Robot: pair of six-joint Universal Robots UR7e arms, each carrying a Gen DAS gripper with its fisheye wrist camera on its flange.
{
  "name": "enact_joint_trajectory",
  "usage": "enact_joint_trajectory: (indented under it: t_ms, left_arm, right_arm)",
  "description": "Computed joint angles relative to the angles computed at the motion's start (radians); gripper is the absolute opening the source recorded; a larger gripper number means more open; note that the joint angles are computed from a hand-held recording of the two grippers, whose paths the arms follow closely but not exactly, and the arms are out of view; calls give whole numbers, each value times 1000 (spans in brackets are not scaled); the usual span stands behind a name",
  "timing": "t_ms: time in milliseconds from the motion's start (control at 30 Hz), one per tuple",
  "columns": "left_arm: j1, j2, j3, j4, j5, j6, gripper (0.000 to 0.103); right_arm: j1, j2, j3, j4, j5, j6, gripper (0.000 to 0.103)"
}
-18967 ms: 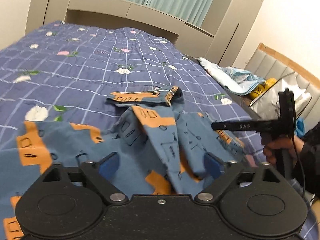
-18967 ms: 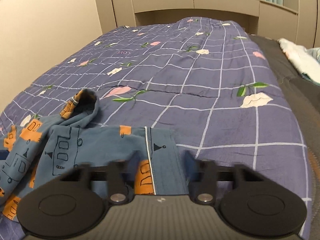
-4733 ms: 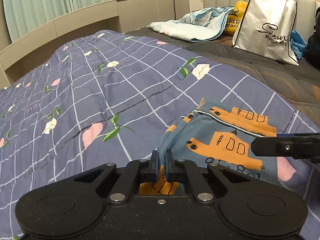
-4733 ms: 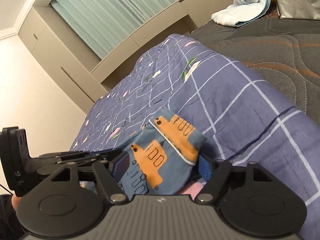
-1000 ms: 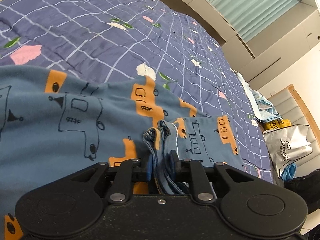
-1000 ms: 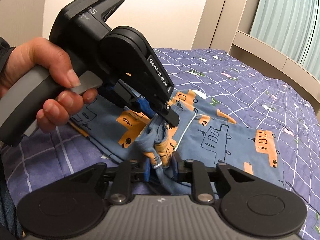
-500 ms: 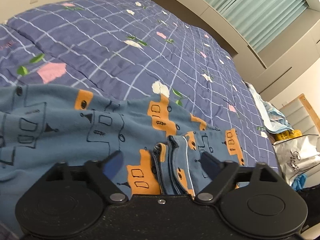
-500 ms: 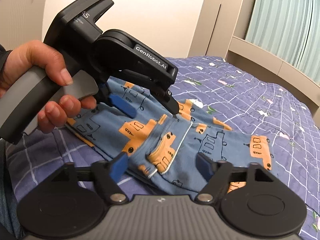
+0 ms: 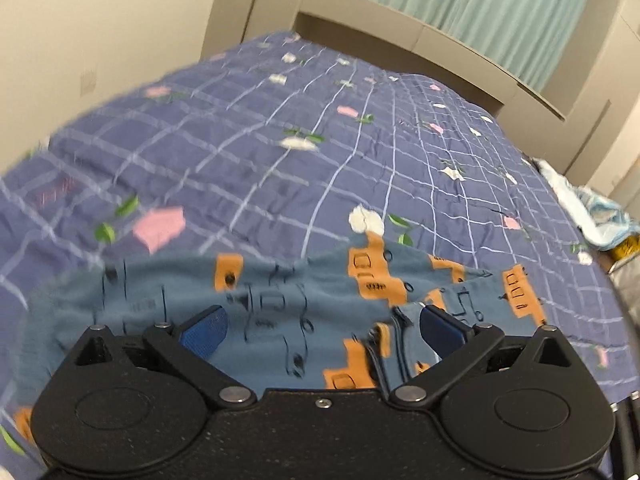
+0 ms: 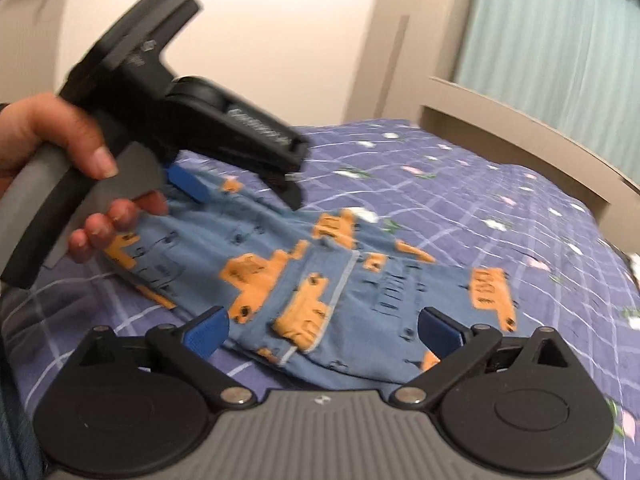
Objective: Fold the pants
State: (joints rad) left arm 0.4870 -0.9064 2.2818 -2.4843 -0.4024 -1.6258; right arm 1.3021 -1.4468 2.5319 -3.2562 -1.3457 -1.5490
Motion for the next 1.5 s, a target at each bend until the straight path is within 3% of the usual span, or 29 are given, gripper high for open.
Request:
enact_joint_trajectory:
  t_ms: [67,133,300,467,533,567,733,900,1000,1133,1333,1500]
  left_arm:
    - [4,2,7,-53,8,91,102]
    - [12,10,12,-134,7,203,102]
    - [45,68,11,-470,-38,622,102]
    - [89,106,-43,-540,-105,846,101]
    - [108,112,-60,-553,-143,901,91]
    - [116,114,-67,-549,-154,908,85]
    - [137,127,-75,-617,-191,919,75]
    - [163,125,-109,-578,-226,905,32]
    - [165,132,-117,-589,-220,906,19]
    - [160,132,-120,-604,-209,910,15]
    - [149,134,-122,-608,-194,915,12]
    - [147,135,-130,-559,-181,877,12]
  right_arm:
    - [-15,9,9,-47,22,38,103]
    - [-21,1,4,-23,32,69,102]
    - [-11,16,-1,-42,7,96,80]
    - [5,45,-2,-55,-29,97,64]
    - [7,46,-1,-46,-31,93,61]
    - [8,45,-2,-38,-32,93,56]
    - [12,41,-6,6,-41,90,44]
    - [14,28,-14,64,-47,102,22]
    - [14,23,-11,72,-43,105,14]
    - [13,16,-12,83,-36,116,7]
    - [14,11,-13,80,-35,134,7]
    - [19,21,-20,78,-45,148,18]
